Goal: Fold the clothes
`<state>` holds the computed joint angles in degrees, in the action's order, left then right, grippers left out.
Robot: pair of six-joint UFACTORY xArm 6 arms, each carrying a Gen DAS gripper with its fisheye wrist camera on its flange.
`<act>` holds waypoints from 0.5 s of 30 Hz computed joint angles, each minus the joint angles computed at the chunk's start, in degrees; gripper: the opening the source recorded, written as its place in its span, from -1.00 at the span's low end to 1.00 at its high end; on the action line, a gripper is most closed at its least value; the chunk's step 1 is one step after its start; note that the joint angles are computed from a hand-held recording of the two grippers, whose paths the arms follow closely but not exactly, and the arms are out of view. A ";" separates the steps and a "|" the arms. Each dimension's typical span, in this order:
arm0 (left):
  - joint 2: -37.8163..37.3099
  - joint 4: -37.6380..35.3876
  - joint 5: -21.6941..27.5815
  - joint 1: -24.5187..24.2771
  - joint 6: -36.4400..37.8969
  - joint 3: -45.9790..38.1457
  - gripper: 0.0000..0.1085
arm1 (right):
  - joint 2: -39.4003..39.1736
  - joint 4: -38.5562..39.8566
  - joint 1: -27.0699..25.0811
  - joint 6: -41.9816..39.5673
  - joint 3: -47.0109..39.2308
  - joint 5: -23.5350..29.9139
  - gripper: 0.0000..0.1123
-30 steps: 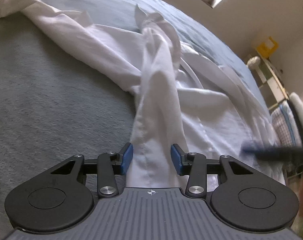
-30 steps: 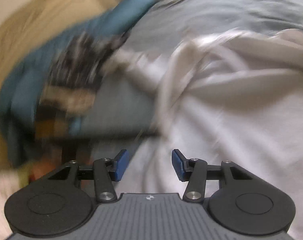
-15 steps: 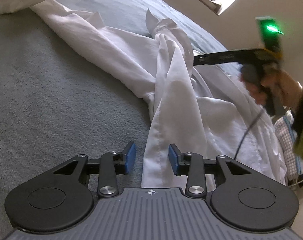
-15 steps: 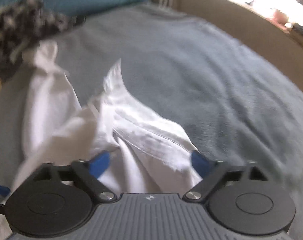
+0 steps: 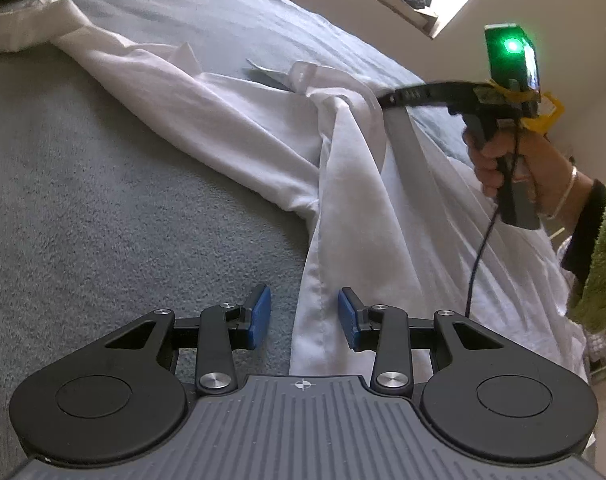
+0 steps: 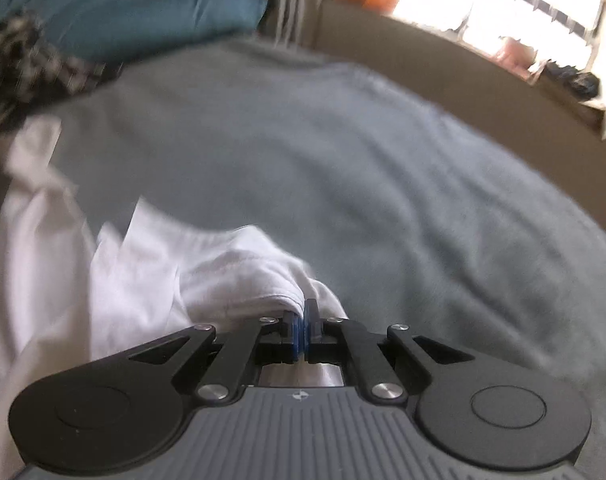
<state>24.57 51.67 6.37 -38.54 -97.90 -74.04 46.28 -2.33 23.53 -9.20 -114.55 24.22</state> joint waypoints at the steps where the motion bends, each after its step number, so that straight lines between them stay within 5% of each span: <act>1: 0.06 -0.09 0.50 -0.19 0.16 -0.21 -0.32 | 1.56 -2.10 -0.01 2.24 -1.47 -1.54 -0.96; 8: -0.01 -1.52 2.81 -1.16 2.47 -0.82 -0.31 | 12.39 -7.94 0.11 12.92 -15.34 3.97 -0.83; 9: 0.01 -1.65 2.89 -1.18 2.72 -0.88 -0.31 | 12.16 -7.24 -0.04 13.87 -15.34 4.41 -0.62; 10: 0.01 -1.74 2.94 -1.19 2.91 -0.91 -0.31 | 10.91 -5.99 -0.34 14.55 -14.30 4.83 -0.25; 11: -0.04 -1.89 2.84 -1.15 3.00 -0.82 -0.31 | 8.76 -4.94 -0.74 15.04 -11.65 3.85 -0.15; 15: -0.22 -1.90 2.04 -0.87 2.29 -0.38 -0.30 | -0.22 1.37 -2.28 15.58 -0.77 -0.14 -0.07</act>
<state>24.35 49.77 8.41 -39.41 -95.61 -74.42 46.06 -0.95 21.25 6.38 -115.32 24.08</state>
